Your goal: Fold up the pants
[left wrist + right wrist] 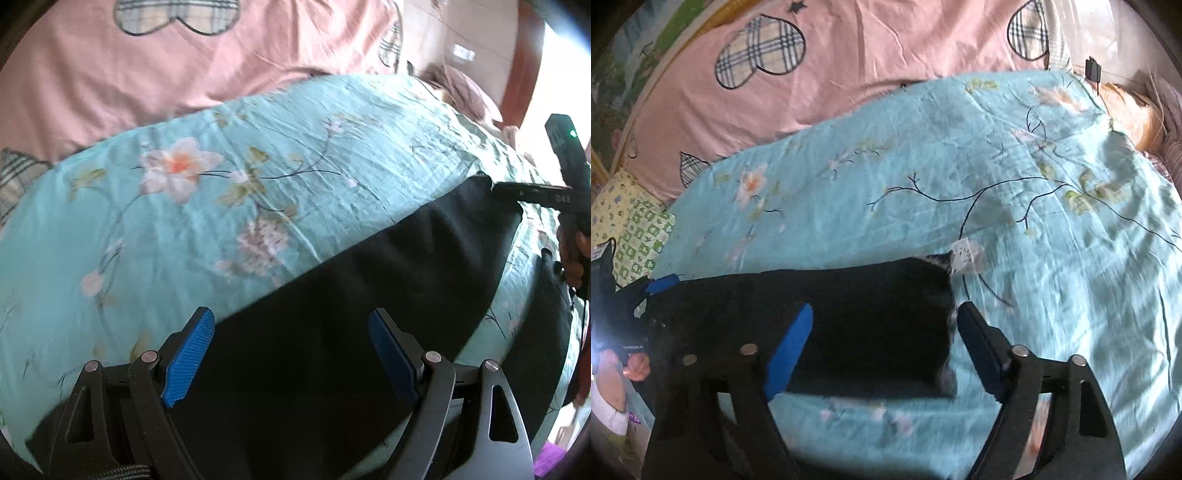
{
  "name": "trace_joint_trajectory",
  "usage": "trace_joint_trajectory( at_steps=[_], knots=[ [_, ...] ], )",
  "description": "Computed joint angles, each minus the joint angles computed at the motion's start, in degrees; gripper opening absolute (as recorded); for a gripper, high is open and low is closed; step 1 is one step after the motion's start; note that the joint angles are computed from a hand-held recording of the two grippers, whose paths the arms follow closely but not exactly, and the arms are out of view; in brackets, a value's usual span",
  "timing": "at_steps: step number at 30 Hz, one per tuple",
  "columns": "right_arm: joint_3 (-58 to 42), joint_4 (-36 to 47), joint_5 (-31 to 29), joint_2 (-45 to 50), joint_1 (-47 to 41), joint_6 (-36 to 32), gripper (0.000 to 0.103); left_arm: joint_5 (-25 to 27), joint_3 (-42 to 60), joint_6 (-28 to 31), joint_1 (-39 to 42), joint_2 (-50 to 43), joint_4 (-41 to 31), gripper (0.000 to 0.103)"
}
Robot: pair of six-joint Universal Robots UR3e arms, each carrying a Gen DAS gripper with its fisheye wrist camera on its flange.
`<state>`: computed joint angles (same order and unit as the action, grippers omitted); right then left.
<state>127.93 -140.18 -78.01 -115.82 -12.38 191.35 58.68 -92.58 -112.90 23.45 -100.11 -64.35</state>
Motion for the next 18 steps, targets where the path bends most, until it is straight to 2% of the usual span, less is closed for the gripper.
trace_joint_trajectory(
  at_steps=[1,5,7,13,16,18],
  knots=[
    [0.08,-0.44,0.92,0.75,-0.86,-0.86,0.072,0.56,1.57,-0.18,-0.9,-1.6,-0.13,0.086],
    [0.46,-1.74,4.18,3.03,-3.5,-2.68,0.067,1.14,8.09,0.99,-4.18,-7.37,-2.9,0.086],
    [0.43,-1.95,6.03,4.24,-4.49,-3.66,0.06,2.26,11.75,1.11,-5.96,-10.43,-5.03,0.086],
    [-0.38,-0.47,8.92,5.24,-5.95,-5.77,0.053,5.23,16.74,2.08,-9.57,-14.28,-10.52,0.083],
    [-0.5,0.04,10.08,5.37,-6.7,-6.73,0.05,5.21,19.61,2.64,-10.46,-15.52,-14.74,0.075],
    [-0.65,0.45,10.67,5.52,-7.03,-7.5,0.045,5.34,20.8,3.42,-10.89,-15.84,-17.01,0.057]
  ],
)
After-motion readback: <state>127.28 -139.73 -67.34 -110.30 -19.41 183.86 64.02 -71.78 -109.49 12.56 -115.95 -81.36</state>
